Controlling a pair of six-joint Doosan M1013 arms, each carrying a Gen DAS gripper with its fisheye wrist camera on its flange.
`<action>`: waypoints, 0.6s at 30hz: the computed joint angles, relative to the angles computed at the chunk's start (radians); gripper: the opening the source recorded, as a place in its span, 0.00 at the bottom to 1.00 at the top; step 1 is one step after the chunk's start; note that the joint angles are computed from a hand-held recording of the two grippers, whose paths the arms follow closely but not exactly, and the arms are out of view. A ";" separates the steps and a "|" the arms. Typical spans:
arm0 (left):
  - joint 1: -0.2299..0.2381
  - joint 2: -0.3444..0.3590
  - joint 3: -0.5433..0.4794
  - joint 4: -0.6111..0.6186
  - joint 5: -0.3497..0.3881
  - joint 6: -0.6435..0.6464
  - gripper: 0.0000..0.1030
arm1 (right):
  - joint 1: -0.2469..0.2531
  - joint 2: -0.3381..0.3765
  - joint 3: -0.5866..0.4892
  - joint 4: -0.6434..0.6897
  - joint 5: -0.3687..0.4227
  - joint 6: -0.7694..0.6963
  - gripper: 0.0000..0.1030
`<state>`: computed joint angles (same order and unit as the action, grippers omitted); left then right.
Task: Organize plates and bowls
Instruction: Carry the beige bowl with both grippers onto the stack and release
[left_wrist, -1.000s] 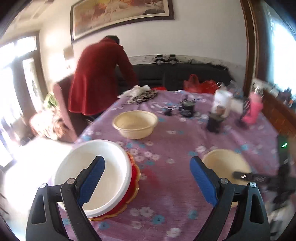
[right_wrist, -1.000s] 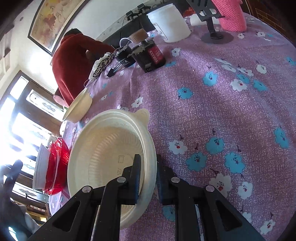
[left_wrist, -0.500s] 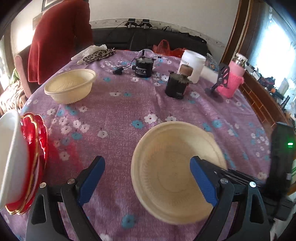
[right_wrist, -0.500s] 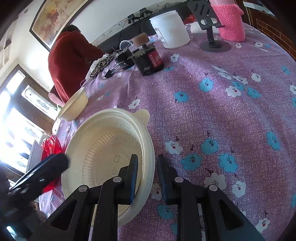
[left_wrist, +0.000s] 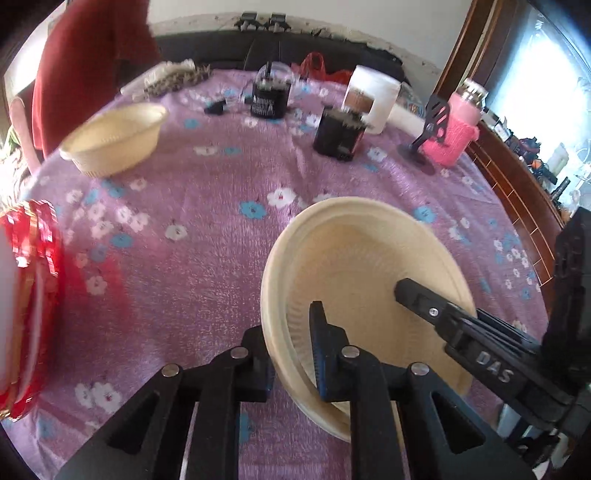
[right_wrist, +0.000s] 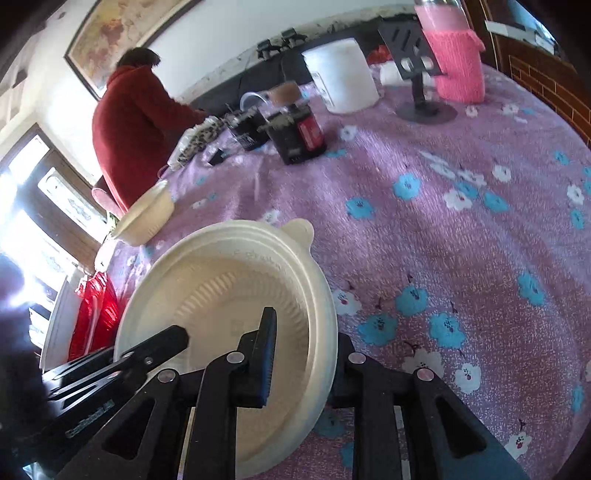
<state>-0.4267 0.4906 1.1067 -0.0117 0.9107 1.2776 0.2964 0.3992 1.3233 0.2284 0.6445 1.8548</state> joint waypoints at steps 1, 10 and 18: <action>-0.001 -0.013 0.012 0.007 -0.014 -0.006 0.15 | 0.003 -0.004 0.004 0.004 -0.015 -0.012 0.22; 0.012 -0.123 0.124 0.081 -0.145 -0.095 0.16 | 0.066 -0.036 -0.009 -0.030 -0.082 -0.043 0.22; 0.087 -0.212 0.208 0.124 -0.222 -0.197 0.16 | 0.143 0.024 -0.168 -0.029 -0.010 -0.091 0.22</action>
<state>-0.3399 0.2787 1.3147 0.1120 0.6890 1.0806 0.4394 0.4234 1.1555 0.1991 0.6343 1.7641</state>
